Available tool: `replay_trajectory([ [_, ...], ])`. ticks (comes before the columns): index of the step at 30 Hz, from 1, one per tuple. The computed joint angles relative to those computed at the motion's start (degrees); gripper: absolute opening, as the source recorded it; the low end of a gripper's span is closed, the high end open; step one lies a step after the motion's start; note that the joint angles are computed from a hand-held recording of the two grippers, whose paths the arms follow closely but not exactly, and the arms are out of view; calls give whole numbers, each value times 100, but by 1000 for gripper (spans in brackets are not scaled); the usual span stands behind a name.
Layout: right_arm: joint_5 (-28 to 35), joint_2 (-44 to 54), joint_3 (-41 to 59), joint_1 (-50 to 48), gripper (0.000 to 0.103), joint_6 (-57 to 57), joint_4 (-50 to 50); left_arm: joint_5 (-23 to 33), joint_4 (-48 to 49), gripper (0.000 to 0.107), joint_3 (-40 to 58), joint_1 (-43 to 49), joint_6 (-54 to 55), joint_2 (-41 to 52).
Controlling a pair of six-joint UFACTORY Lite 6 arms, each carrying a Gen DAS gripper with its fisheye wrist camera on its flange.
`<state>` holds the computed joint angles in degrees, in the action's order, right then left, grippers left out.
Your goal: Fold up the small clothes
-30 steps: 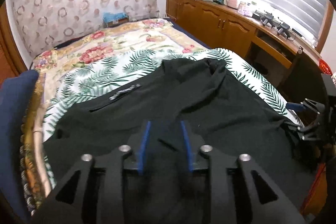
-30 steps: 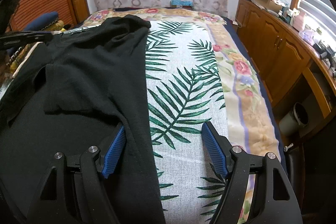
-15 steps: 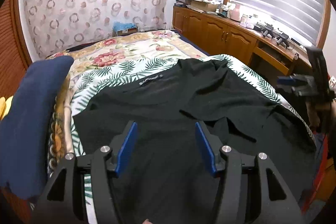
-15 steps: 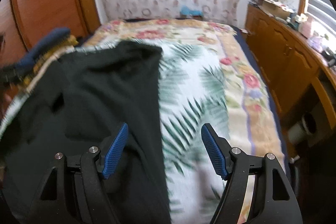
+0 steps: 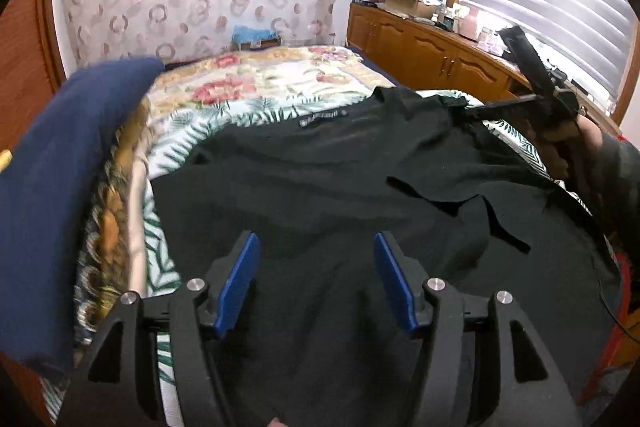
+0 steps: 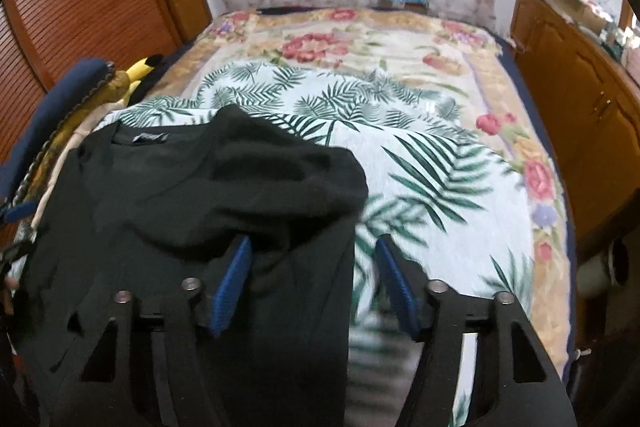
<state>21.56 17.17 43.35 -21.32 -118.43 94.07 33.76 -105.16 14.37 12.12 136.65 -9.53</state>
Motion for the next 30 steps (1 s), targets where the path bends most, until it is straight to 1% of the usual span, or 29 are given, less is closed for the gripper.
replay_trajectory([
  [1,2,230,267,59,51,204,-144,5,-17,60,81,1,14,192],
  [2,-8,339,452,99,44,368,-250,-20,-161,60,124,-33,147,352],
  [3,73,471,674,100,35,772,-591,-80,-355,60,173,-94,329,521],
  [4,224,651,965,108,32,1212,-954,-97,-456,60,147,-124,428,555],
  [5,223,725,1153,176,21,1411,-1116,-126,-542,60,176,-143,503,645],
  [6,184,737,1218,236,13,1371,-1087,-159,-584,60,197,-159,527,689],
  [8,89,690,1359,373,12,1059,-785,-183,-629,60,206,-186,541,754],
  [10,145,651,1425,350,11,722,-371,-223,-645,60,200,-214,527,737],
  [11,208,554,1391,307,11,515,-121,-254,-714,60,171,-255,555,692],
  [13,-4,447,1329,362,14,213,211,-238,-821,60,145,-261,669,688],
  [14,-139,396,1311,377,24,91,344,-264,-858,60,121,-292,676,644],
  [15,-182,332,1242,359,38,-67,505,-279,-871,60,115,-300,673,615],
  [17,-195,257,1150,294,42,-162,500,-331,-801,60,129,-277,596,542],
  [20,-356,148,973,244,51,-347,534,-497,-608,60,165,-359,287,270],
  [25,-197,236,724,16,51,-577,454,-809,207,60,493,-356,-542,55],
  [28,-258,401,575,6,52,-1435,1220,-1044,807,60,950,-333,-1198,213],
  [30,-247,575,556,11,52,-1799,1537,-1202,1258,60,1348,-351,-1654,414],
])
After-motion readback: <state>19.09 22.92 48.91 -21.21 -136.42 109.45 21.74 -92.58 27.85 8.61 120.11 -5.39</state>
